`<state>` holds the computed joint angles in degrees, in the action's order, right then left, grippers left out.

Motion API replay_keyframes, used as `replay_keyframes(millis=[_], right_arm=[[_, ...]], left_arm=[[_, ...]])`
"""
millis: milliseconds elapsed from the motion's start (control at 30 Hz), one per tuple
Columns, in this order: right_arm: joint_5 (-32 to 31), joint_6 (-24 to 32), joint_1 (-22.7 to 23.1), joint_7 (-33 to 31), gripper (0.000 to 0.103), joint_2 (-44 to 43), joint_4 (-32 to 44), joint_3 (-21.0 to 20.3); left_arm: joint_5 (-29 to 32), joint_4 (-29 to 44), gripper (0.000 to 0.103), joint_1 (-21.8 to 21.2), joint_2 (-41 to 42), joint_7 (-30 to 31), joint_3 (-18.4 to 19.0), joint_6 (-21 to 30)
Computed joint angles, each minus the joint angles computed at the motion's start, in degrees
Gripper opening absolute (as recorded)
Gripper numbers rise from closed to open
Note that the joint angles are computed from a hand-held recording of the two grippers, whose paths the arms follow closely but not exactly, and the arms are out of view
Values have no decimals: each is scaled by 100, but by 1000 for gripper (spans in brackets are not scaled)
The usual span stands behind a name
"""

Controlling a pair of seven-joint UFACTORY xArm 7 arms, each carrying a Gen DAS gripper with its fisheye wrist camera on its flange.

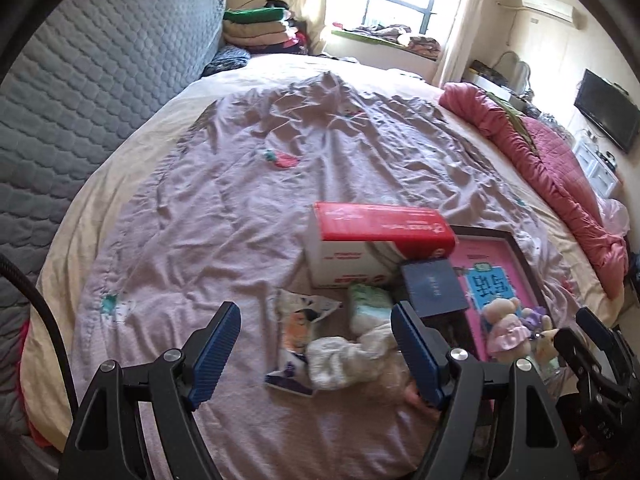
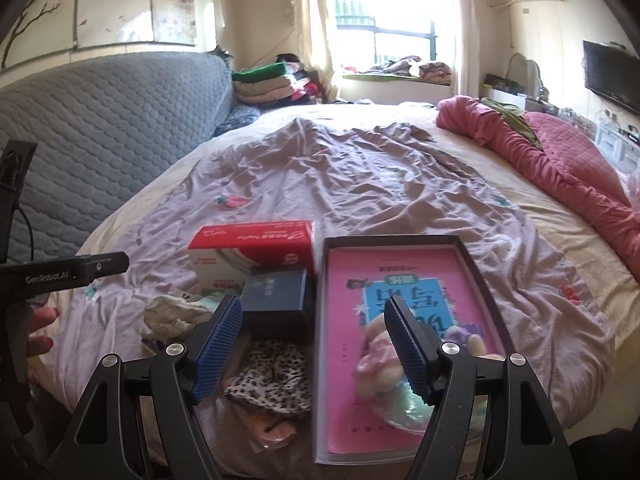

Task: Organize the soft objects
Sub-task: 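Withdraw both grippers from the tray toward the floral scrunchie and plastic bag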

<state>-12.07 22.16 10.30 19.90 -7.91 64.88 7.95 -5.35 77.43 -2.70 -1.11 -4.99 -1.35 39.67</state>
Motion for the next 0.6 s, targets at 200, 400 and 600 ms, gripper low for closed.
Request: replay_keyframes(millis=[200,400,600], right_arm=[[172,78,200,-227,75,243,125,53],[360,130,408,-421,75,510,218,79],[496,262,577,-543,75,776,286,89]], left_arm=[[-273,34,77,106,97,132,87,135],[-785,108,77,167,241,525,79,378],[-957,133,77,126,436,831,0,489]])
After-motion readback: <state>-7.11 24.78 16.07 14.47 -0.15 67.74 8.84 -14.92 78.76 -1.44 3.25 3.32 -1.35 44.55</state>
